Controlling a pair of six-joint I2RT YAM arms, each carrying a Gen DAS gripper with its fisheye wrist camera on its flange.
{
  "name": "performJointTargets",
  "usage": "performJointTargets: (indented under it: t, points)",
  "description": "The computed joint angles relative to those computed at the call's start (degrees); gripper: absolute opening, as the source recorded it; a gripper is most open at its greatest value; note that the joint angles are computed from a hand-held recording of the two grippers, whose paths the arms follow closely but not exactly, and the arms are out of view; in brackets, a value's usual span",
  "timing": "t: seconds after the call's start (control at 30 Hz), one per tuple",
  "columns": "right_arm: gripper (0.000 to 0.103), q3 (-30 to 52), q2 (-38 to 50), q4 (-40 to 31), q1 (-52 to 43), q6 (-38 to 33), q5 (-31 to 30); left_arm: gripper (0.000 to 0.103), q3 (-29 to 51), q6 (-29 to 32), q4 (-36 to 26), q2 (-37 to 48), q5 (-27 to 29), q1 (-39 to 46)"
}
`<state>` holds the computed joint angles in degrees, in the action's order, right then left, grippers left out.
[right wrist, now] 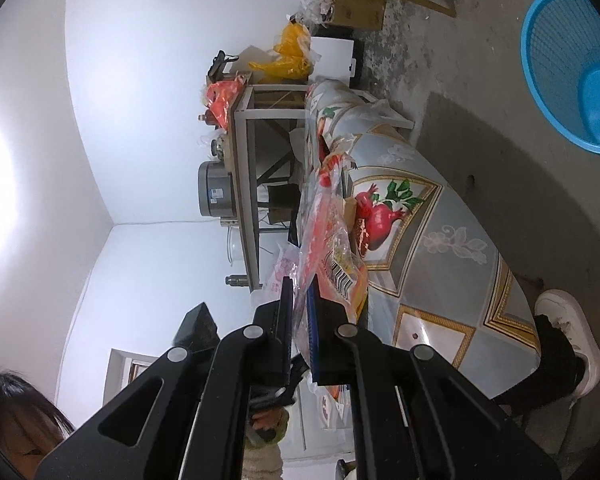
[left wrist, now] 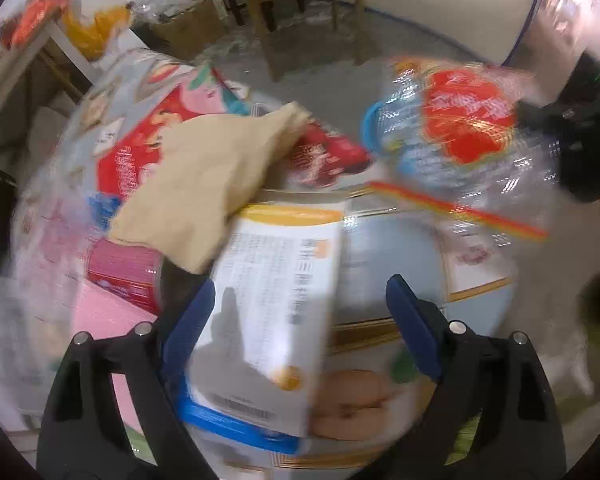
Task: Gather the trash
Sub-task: 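Lift the box with the left tool while the right tool carries the bag toward the wastebasket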
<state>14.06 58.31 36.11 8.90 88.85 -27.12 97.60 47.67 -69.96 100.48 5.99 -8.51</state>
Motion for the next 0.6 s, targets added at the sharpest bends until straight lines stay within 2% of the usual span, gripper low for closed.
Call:
performJointTargets:
  t: [0.17, 0.4, 0.47, 0.6]
  points:
    - [0.007, -0.78, 0.40, 1.70, 0.14, 0.69, 0.35, 0.084, 2.91, 0.74, -0.97, 6.07, -5.53, -0.35]
    - [0.007, -1.66, 1.93, 3.73, -0.37, 1.91, -0.18, 0.084, 12.29, -0.61, -7.84, 14.27, -4.27, 0.10]
    - [0.007, -1.63, 2.45, 4.17, -0.52, 2.09, -0.42, 0.076, 12.23, -1.08, -7.81, 14.48, -4.24, -0.18]
    - [0.007, -2.66, 1.99, 4.79, -1.08, 2.51, -1.19, 0.073, 12.37, -1.58, -7.91, 14.02, -2.85, -0.29]
